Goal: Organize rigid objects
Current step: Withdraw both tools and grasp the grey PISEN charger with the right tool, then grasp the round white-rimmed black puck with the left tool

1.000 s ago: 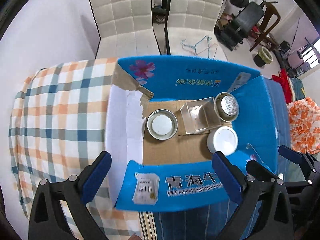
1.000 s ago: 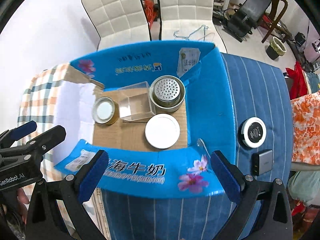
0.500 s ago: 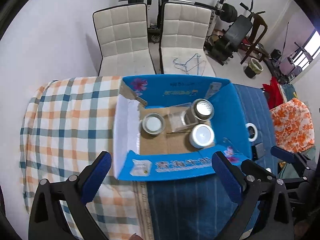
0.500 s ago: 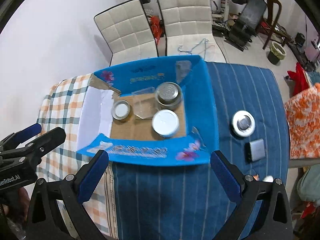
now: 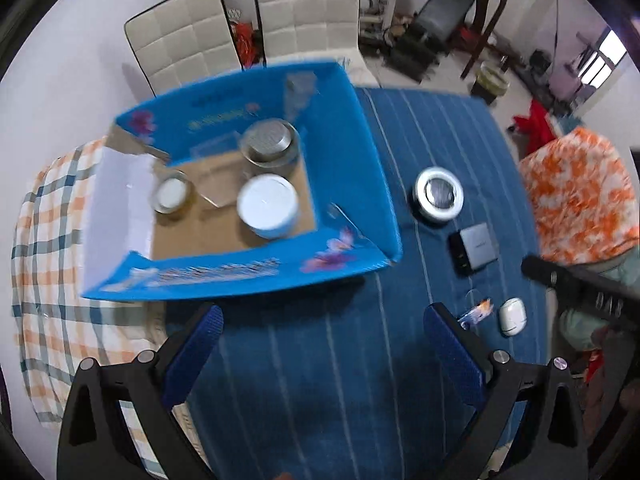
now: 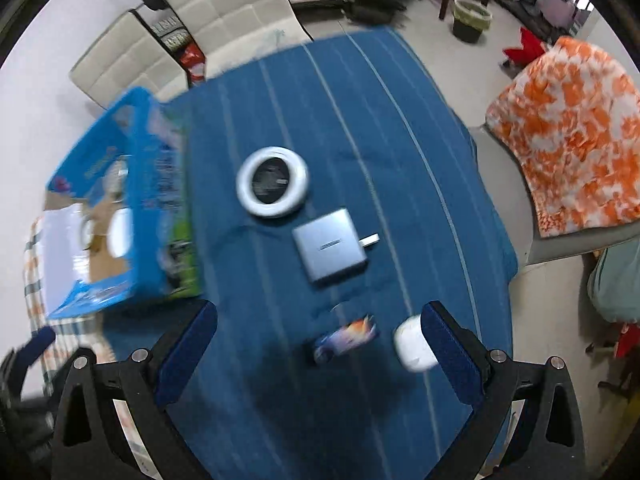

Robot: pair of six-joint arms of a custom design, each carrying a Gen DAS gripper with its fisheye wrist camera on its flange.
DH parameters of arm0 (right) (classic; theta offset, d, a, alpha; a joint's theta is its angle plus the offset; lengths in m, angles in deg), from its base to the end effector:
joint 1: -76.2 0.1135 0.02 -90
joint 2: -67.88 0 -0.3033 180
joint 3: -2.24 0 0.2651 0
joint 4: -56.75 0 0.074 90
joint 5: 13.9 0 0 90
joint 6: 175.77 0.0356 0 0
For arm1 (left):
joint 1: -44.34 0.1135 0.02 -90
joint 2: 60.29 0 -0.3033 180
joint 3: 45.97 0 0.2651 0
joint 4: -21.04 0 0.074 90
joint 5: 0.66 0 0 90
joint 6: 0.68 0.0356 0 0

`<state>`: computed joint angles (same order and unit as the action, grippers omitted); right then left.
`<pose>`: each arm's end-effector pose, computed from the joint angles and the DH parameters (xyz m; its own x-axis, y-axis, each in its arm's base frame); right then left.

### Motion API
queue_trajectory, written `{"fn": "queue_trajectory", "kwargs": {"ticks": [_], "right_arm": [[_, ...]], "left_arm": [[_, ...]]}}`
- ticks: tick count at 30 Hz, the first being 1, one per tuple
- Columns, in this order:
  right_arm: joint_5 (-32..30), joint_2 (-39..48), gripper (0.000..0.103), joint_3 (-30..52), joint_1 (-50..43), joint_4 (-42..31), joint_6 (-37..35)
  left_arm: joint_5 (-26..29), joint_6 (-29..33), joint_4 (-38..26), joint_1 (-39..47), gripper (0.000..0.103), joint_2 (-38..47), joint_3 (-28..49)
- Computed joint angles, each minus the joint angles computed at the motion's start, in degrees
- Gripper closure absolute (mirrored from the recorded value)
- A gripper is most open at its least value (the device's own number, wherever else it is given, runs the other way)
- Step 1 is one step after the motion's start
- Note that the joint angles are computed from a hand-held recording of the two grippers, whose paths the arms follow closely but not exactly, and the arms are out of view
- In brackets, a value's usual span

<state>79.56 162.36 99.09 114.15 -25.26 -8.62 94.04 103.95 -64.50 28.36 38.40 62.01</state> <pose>0.2602 0.2002 0.3191 -0.7626 0.6394 -0.0979 0.6216 0.7663 0.1621 0.3390 -0.1001 0.3498 -0.8295 0.4994 -0.2501 0.5195 0.8543 -0.0170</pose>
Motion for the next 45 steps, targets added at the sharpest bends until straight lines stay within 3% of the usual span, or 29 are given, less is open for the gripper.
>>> {"fn": "queue_trajectory", "kwargs": {"ticks": [4,6,8,9,12,16,20,23,26,29,34,39,40,42,45], "right_arm": [[-5.55,0.88,0.002,-10.68,-5.68,11.95,-5.71],[-7.41,3.54,0.008,-12.40,-7.10,15.56,-8.32],[-9.59,6.75,0.033,-13.83,-8.53,18.82,-11.62],[-10.93,8.61,0.035,-13.97,-8.99,19.31,-13.22],[-7.26,9.51,0.038,-12.13,-8.43,17.75,-16.62],[-6.61,5.00,0.041,-16.36,-10.75,18.38,-18.15],[-8.22,1.10,0.043,-20.87,-15.87,19.96,-21.52],[-8.87,0.39,0.043,-21.67,-20.70,19.92,-25.19],[-9.42,0.92,0.043,-21.12,-25.53,19.96,-28.97],[-9.59,1.87,0.043,-20.03,-29.25,19.55,-32.16],[-11.66,3.66,0.043,-18.86,-32.96,19.80,-34.76],[-17.99,6.78,0.038,-19.72,-35.22,21.62,-35.11],[-17.71,6.71,0.035,-19.96,-35.39,21.88,-35.12],[-16.70,5.86,0.028,-20.75,-35.92,22.20,-35.00],[-14.69,4.94,0.019,-21.22,-35.54,22.80,-33.13]], "left_arm": [[-2.84,-7.39,3.88,-5.73,0.000,1.06,-4.86],[-4.49,-10.38,4.87,-8.19,0.000,2.03,-5.73],[-5.57,-12.42,5.26,-10.07,0.000,2.88,-5.92],[-6.07,-13.14,5.34,-10.68,0.000,3.13,-5.92],[-6.95,-15.24,5.07,-12.18,0.000,4.39,-5.02],[-6.81,-17.66,4.17,-13.99,0.000,5.82,-3.07],[-3.32,-20.31,1.38,-16.30,0.000,10.49,3.06],[0.63,-22.26,-2.88,-17.41,0.000,16.82,10.76],[-0.44,-22.45,-4.09,-19.42,0.000,22.26,18.08],[0.43,-23.26,-9.12,-20.12,0.000,31.46,29.09],[-0.92,-24.38,-12.45,-20.19,0.001,41.97,39.85],[-2.09,-23.74,-12.12,-20.38,0.003,46.60,42.59],[-2.03,-23.38,-11.29,-20.51,0.006,46.54,42.09],[-2.09,-22.83,-9.10,-20.86,0.023,45.41,39.83],[-2.36,-22.98,-6.61,-21.14,0.028,43.32,36.37]]}}
